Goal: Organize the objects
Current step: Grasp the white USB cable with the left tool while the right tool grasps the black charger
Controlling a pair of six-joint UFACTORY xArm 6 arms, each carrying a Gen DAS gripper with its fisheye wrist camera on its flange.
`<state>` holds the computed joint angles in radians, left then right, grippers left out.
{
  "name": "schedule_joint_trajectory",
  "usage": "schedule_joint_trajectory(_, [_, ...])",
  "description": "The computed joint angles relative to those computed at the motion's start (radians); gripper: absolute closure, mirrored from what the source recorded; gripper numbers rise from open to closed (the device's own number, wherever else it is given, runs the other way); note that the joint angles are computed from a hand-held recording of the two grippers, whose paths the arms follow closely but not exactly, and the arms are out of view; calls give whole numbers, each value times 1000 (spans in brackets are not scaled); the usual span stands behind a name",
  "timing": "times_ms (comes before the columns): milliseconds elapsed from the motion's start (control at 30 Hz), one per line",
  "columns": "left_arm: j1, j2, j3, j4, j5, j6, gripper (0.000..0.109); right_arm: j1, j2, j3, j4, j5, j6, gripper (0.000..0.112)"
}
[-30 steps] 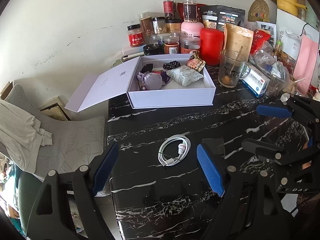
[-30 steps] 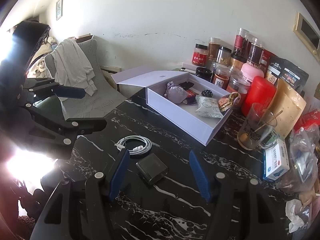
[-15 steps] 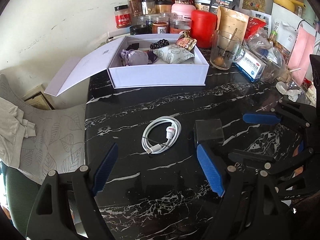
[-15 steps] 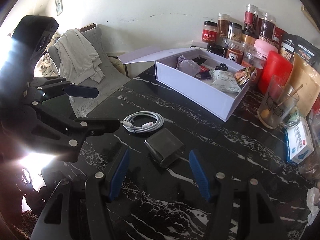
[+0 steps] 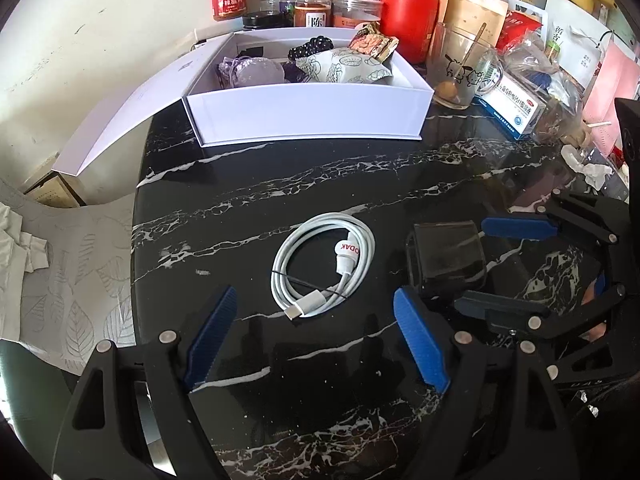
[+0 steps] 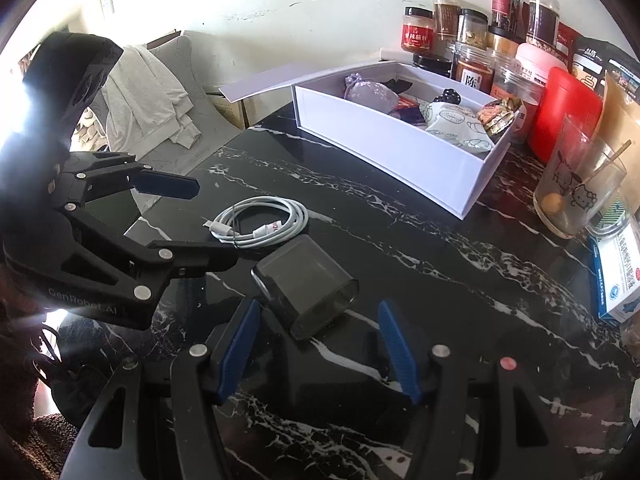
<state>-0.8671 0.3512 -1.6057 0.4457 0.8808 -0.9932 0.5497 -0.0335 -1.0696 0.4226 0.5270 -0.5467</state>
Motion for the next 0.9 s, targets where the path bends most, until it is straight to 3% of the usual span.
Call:
schedule_joint_trajectory(400, [53,85,-60,-87,-39,88,29,-17,92,-106,167,92,-124,50])
schedule_joint_trajectory(533, [58,99,-72,-70,-54,91,29,-26,104,-126,234,133,-162,64])
schedule_joint_trajectory(767, [47,119,-93,-21,-50,66,29,-29,82,-97,183,90,-103,65])
schedule_joint_trajectory(900, [39,105,-60,-7,-111,67,42,-45,49,-58,156,68,-64,65])
